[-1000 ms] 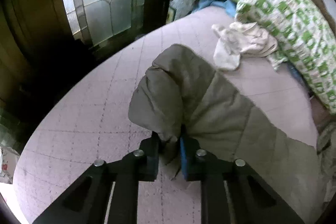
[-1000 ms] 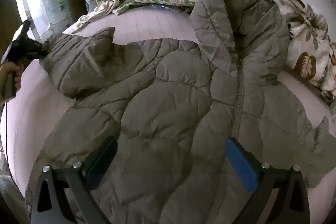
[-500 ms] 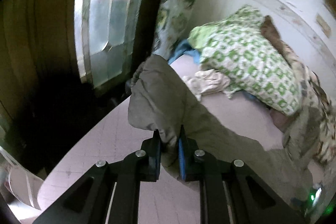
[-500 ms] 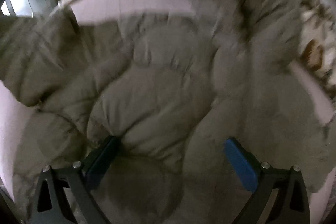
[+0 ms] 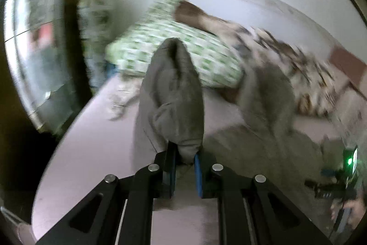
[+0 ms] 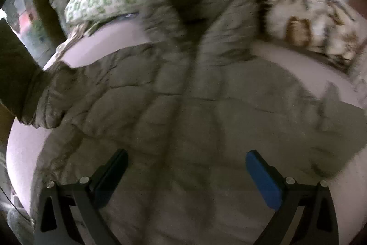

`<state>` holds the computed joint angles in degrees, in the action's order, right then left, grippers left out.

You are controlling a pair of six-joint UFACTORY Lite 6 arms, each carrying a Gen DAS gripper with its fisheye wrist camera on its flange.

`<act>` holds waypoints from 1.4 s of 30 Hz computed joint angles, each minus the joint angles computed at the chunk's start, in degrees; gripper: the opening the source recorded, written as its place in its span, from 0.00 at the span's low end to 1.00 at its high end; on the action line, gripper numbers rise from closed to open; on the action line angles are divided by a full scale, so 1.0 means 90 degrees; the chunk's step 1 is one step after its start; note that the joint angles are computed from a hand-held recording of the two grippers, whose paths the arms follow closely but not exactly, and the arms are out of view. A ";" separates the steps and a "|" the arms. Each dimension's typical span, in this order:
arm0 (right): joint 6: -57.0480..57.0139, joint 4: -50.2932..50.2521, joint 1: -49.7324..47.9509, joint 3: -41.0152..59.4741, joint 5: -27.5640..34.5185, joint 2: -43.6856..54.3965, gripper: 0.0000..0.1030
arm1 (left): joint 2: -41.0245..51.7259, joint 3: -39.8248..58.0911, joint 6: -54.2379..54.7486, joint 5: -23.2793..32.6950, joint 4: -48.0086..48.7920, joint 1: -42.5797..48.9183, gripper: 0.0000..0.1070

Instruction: Fold large clothes

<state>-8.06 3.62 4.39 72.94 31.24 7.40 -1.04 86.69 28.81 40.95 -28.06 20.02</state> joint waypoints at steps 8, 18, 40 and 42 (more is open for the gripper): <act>-0.2059 0.1326 -0.1919 -0.0845 0.0129 -0.0822 1.00 | 0.0446 -0.0523 -0.2428 -0.0830 0.1295 -0.3225 0.13; -0.3784 0.2535 -0.3742 -0.0806 0.0524 -0.0590 1.00 | 0.2931 0.0836 -0.4144 -0.0876 0.1882 -0.5651 0.35; -0.2855 0.3547 -0.1649 0.0497 0.0978 0.1139 0.90 | 0.1402 -0.0100 -0.3896 -0.0615 0.2667 -0.2553 0.68; -0.2521 0.3612 -0.1587 0.0998 0.1326 0.1778 0.49 | 0.1710 -0.0028 -0.3633 -0.0649 0.2344 -0.2517 0.68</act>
